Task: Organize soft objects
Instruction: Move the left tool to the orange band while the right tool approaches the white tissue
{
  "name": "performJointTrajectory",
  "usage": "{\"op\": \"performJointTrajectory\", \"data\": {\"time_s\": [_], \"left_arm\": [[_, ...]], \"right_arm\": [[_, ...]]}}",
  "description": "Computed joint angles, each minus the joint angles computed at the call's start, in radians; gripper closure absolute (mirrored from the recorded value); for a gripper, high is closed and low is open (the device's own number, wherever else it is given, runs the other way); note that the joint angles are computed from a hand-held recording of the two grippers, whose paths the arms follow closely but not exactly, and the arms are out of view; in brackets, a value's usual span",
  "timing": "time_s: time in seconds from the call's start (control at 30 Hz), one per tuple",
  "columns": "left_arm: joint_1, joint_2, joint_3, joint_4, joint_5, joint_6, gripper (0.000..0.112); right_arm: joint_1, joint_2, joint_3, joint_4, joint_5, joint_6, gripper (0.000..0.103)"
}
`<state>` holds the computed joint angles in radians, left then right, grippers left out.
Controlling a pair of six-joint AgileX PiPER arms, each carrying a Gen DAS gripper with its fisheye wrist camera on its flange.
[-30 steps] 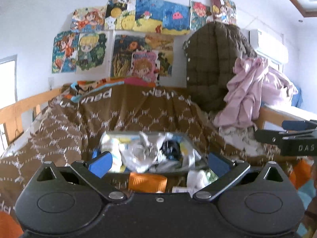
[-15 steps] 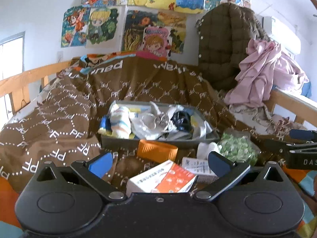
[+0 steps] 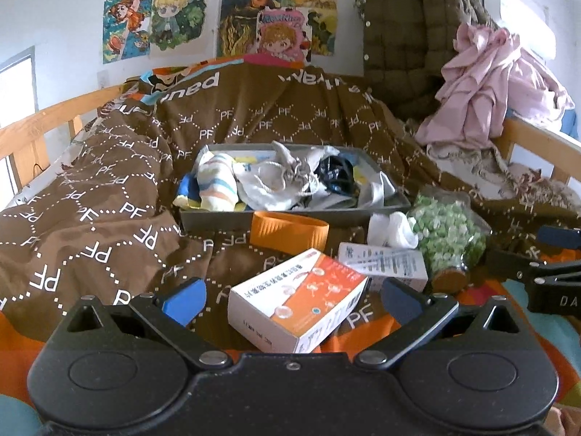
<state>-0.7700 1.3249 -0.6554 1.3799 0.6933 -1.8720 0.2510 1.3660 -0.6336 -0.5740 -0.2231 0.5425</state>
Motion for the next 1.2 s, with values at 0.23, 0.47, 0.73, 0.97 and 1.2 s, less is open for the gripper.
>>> {"op": "performJointTrajectory", "data": {"time_s": [0.23,0.47,0.73,0.97,1.2], "left_arm": [[-0.005,0.037,-0.012,-0.025,0.010,0.026,0.010],[0.006,0.056,-0.025,-0.041,0.011,0.033,0.010],[0.026,0.082,-0.050,-0.034,0.032,0.007,0.010],[0.056,0.127,-0.100,-0.035,0.047,0.016,0.010],[0.101,0.155,-0.134,-0.039,0.030,0.031,0.010]], "right_arm": [[-0.012,0.025,0.000,-0.110,-0.017,0.091,0.000],[0.000,0.049,-0.011,-0.092,-0.028,0.071,0.000],[0.024,0.101,-0.043,0.003,-0.057,-0.019,0.000],[0.039,0.173,-0.107,0.013,-0.093,-0.063,0.000],[0.058,0.259,-0.203,0.028,-0.084,-0.084,0.000]]}}
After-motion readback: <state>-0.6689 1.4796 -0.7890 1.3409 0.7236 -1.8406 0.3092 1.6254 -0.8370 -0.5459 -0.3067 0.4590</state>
